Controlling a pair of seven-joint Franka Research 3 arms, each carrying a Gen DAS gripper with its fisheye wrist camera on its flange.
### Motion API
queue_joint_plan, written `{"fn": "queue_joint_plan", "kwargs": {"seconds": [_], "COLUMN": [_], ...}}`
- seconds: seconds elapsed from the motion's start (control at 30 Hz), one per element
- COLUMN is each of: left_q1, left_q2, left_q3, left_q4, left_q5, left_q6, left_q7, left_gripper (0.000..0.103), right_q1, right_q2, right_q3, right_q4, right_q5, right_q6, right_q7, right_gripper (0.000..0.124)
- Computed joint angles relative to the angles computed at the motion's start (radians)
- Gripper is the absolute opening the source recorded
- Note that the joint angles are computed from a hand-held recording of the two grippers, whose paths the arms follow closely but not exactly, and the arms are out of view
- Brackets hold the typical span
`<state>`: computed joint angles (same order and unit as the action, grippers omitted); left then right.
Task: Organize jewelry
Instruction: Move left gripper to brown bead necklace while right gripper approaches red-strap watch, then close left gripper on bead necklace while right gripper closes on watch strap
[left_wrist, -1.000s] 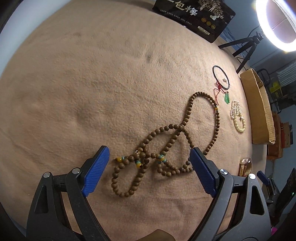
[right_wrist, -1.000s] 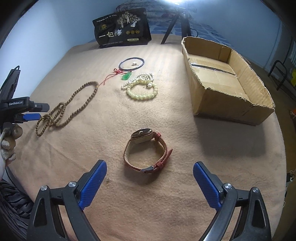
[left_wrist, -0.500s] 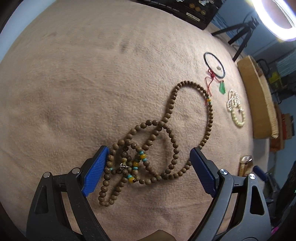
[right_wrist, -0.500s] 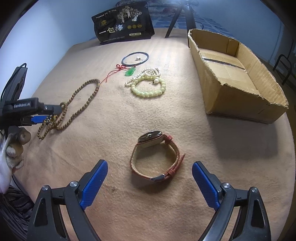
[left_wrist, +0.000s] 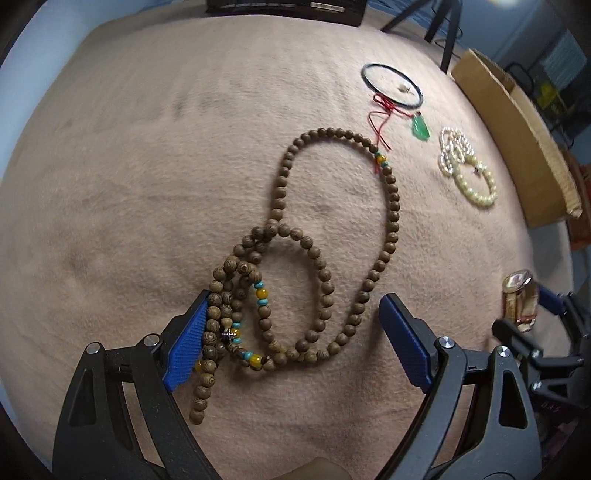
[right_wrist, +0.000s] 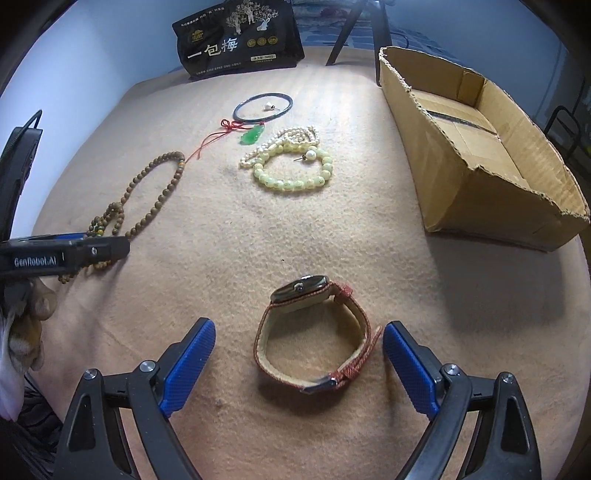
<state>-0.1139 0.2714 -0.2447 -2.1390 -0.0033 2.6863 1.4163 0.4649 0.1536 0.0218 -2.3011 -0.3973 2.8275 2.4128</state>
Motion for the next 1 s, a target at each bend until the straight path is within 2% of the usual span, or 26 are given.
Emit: {"fn": "queue_joint_plan", "kwargs": {"seconds": [0.13,0.2,0.23,0.33,0.4,0.43,0.5,0.57,0.63,0.83,1.0], "left_q1": [-0.032,-0.044,-0.044,-0.043,-0.044,-0.036,-0.020,0.011,0.036,0.052,0.063], "left_q2": [0.034,0.045,0.052,0.065,0.067,0.073,0.082,0.085,0.090,0.078,0.052], "left_q3": [0.024,0.036,0.038,0.039,0.043,0.038,0.028,0.009,-0.009,-0.024,-0.037], "left_q4": [0.037,0.053,0.063,0.077,0.081,0.089,0.100,0.102,0.108,0.101,0.082], "left_q5": [0.074,0.110,0.119,0.141,0.159,0.152,0.133,0.090,0.045,-0.009,-0.061], "left_q6": [0.003,0.006,0.007,0.016,0.023,0.024,0.026,0.029,0.031,0.048,0.082], "left_q7": [-0.066,-0.104,-0.114,-0.137,-0.156,-0.154,-0.148,-0.120,-0.091,-0.054,-0.021], "left_gripper": [0.089,0.079,0.077,0.062,0.045,0.041,0.023,0.018,0.017,0.013,0.011], "right_q1": [0.000,0.003,0.005,0.006,0.006,0.002,-0.004,-0.005,-0.005,-0.012,-0.013], "right_q2": [0.009,0.013,0.013,0.013,0.011,0.008,0.006,0.004,-0.003,-0.019,-0.042], "right_q3": [-0.002,-0.007,-0.009,-0.011,-0.012,-0.009,-0.005,-0.004,-0.004,0.002,0.000], "right_q4": [0.012,0.018,0.020,0.023,0.022,0.020,0.017,0.015,0.007,-0.008,-0.022], "right_q5": [0.000,-0.013,-0.021,-0.036,-0.048,-0.044,-0.038,-0.039,-0.046,-0.049,-0.101], "right_q6": [-0.014,-0.021,-0.026,-0.039,-0.045,-0.041,-0.036,-0.033,-0.030,-0.014,0.001], "right_q7": [-0.002,0.005,0.007,0.013,0.017,0.011,0.002,-0.001,0.003,0.002,0.046], "right_gripper": [0.083,0.079,0.077,0.072,0.066,0.066,0.064,0.063,0.063,0.061,0.061]}}
